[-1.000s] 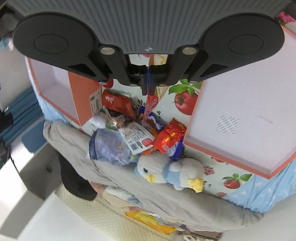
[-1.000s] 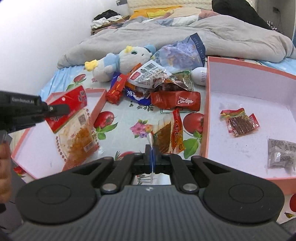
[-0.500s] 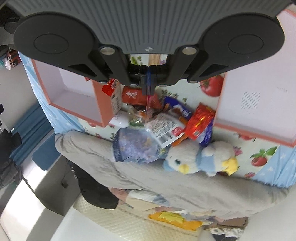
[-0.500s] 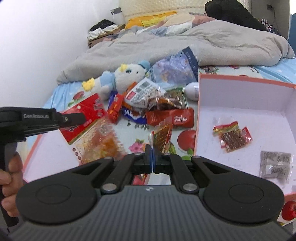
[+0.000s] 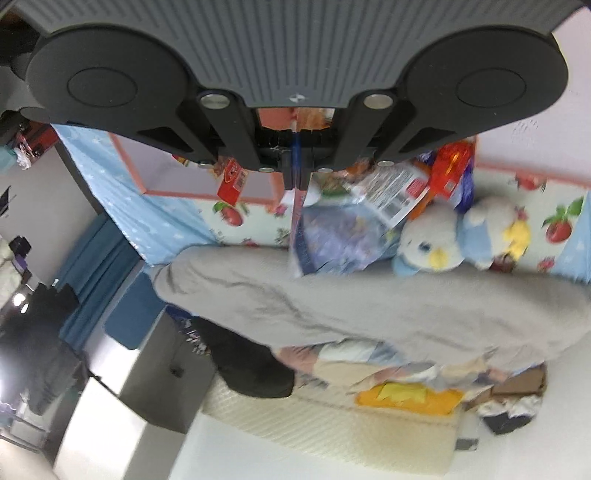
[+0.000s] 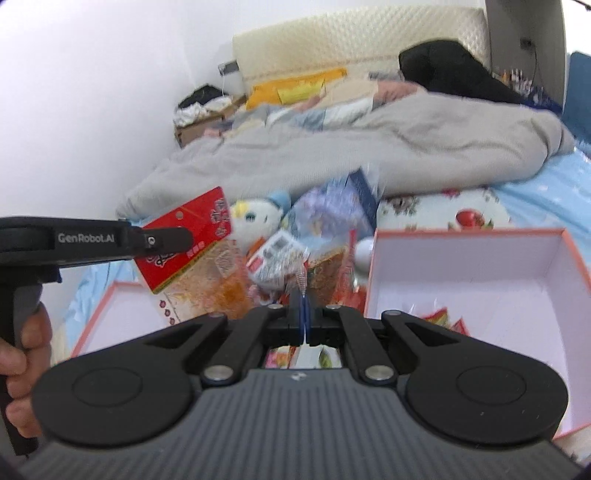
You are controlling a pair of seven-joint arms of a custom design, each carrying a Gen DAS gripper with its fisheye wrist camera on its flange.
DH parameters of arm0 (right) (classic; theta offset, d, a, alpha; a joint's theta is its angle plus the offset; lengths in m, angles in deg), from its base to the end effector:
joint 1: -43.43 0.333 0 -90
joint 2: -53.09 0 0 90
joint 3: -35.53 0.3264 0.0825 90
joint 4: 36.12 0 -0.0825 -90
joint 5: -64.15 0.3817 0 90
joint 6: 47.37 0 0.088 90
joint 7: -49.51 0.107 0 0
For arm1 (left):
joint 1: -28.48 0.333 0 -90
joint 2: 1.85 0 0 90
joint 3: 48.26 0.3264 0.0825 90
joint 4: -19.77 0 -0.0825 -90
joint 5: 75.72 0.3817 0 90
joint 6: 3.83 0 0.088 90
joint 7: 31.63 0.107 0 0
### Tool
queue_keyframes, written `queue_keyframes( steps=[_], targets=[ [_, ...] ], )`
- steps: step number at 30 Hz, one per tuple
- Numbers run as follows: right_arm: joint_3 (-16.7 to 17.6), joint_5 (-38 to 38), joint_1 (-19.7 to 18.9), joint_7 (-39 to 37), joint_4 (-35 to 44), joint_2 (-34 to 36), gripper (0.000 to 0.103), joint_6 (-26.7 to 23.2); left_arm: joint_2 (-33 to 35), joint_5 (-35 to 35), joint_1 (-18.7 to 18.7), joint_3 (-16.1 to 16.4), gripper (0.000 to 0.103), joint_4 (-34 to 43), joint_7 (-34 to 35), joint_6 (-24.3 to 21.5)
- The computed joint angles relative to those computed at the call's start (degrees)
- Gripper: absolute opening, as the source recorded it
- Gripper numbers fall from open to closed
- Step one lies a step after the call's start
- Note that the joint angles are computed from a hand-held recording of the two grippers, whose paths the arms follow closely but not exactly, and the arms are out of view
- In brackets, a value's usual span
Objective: Organize snacks
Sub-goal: 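Carry both held packets over the deep pink box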
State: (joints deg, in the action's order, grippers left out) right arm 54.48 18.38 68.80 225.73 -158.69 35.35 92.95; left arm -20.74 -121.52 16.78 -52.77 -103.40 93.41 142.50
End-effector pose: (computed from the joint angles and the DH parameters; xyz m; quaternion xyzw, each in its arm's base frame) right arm 0.3498 0.3685 0.6059 -0.5521 0.6998 -0.2580 0.3728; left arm 0.4803 -0.1349 0.6294 -0.4965 0.7408 -0.4428 0.0933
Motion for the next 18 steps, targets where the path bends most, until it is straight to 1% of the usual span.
queue_keyframes(
  steps=[5,10,15,18],
  targets=[
    [-0.4,-1.9,-1.7,-0.5,-1.5,-4.4,0.004,0.0,-0.1,0.4,-1.7,-1.6,0.0,2.4,-0.3,1.1],
    [0.0,-2.6,-4.4,-1.1,-4.0,-9.2,0.004,-1.2,0.8,0.5,-4.1,-3.1,0.0,5.3,-0.9,2.2],
    [0.1,-0.7,-6.1,-2.4,-7.7,-13.8,0.004,-3.9,1.8,0.8,-6.7,-4.9,0.0,7.2,-1.3,2.9],
    [-0.1,1.6,-6.3,-3.6,-10.6,-16.3,0.004,-5.8,3.2,1.4,-8.0,-5.9,0.0,7.9,-2.0,1.9]
  ],
)
